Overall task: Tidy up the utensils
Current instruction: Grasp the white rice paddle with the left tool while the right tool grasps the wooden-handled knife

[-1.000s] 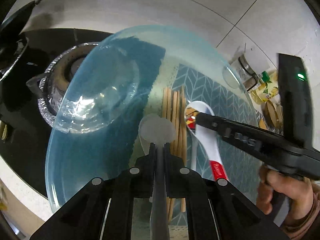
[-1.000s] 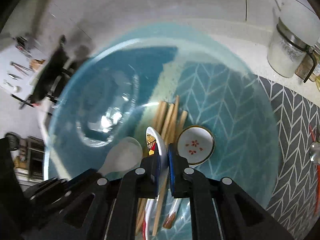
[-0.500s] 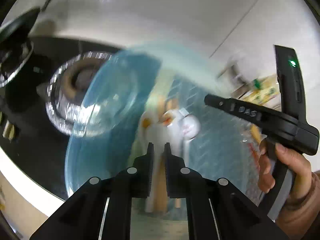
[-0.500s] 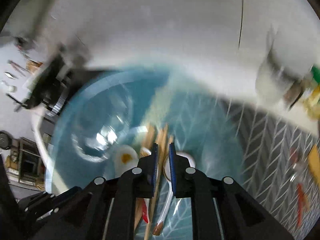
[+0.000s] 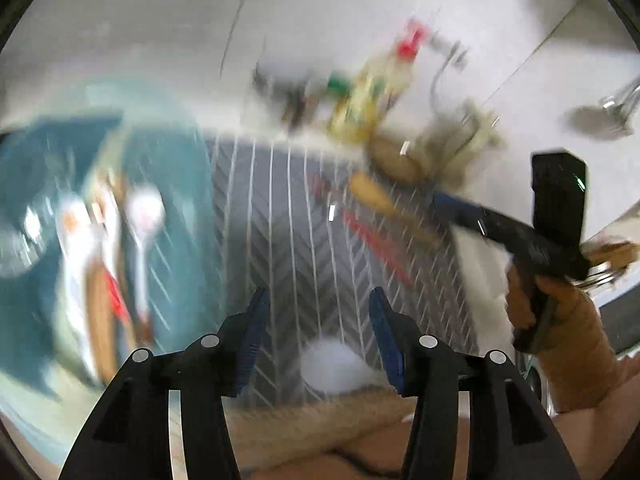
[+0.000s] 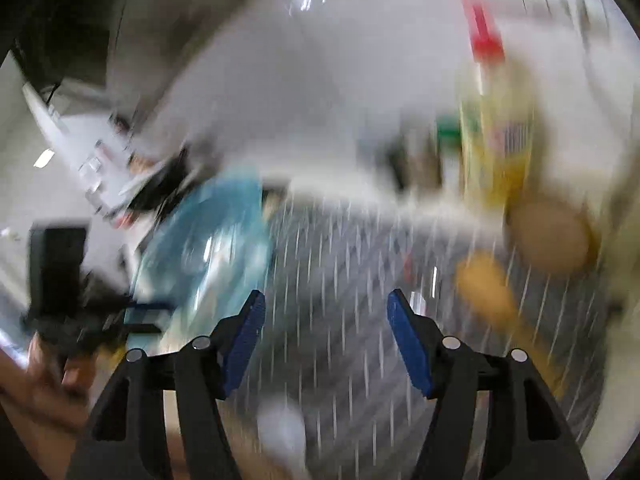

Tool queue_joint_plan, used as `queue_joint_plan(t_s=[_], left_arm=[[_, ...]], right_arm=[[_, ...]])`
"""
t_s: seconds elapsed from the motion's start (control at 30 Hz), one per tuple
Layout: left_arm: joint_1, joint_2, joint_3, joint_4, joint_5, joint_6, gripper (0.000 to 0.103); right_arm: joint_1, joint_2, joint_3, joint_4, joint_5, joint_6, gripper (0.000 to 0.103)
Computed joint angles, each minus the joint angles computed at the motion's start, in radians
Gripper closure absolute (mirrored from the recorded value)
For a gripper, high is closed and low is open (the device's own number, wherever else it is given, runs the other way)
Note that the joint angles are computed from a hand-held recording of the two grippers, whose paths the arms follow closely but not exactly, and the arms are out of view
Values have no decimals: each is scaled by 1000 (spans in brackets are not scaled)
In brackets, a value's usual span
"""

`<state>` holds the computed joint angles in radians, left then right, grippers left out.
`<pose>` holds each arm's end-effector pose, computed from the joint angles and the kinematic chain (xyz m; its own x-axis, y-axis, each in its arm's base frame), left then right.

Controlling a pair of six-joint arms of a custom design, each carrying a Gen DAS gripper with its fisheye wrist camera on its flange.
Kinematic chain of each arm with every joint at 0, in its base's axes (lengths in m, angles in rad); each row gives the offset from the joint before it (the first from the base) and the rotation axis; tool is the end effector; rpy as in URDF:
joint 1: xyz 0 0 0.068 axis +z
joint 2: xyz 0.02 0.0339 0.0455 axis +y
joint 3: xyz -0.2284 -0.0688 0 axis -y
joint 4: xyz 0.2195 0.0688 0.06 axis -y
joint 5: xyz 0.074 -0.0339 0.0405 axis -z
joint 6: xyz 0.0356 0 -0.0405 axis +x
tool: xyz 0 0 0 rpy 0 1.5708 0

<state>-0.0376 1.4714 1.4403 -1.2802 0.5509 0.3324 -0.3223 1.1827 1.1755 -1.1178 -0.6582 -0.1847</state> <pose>0.2445 -0.0278 0.2931 -0.8587 0.3105 -0.4076 0.4723 0.7882 -0.3945 0.1943 -0.0419 0.2912 -0.8413 0.1278 -0.5252 -0.1568 0.8722 0.4633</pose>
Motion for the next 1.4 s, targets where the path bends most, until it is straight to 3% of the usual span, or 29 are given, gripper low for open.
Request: queue_joint_plan(t_s=[0.13,0.23,0.37,0.43,0.57,0.6,0.63,0.67,0.77,0.93,1.1,1.23,1.4], left_arm=[[-133,-77,-264,114,-115,-198,51],[-186,-135,-428,179,-167,-341,51],[-252,-138,-517,291,-182,-500,51],[-314,-123,-539,353,-245,-588,51],[-391,-109,-536,392,-305,-665,48],[-419,-116,-535,404,-332,-689,58],[-424,-109,-534,428,-315,-695,92],[-416,-87,-532,454,-257,-702,95],[-474,-33,-496,511,-300,-717,96],[-481,49,-401,580,-238,-744,100],[-452,114,-284,478,-243,-682,99],[-476,41,-334,384,-294,-611,69],[-577,69,-332,363,-293,-628,63]], right_arm=[[-126,16,-206,-66,-47,-215,41],[-222,96,-240,-95,-95,-315,41],[-272,179,-180,-180,-127,-454,41],[-275,219,-150,-191,-133,-490,41],[-322,248,-102,-277,-142,-594,41],[-334,245,-105,-282,-143,-608,41],[-355,246,-104,-299,-139,-629,41],[-366,249,-106,-298,-133,-634,41],[-410,264,-99,-290,-125,-637,41],[-469,293,-73,-254,-122,-606,41],[-481,316,-60,-206,-112,-570,41],[-492,311,-75,-224,-107,-606,41],[-475,304,-109,-200,-95,-580,41]])
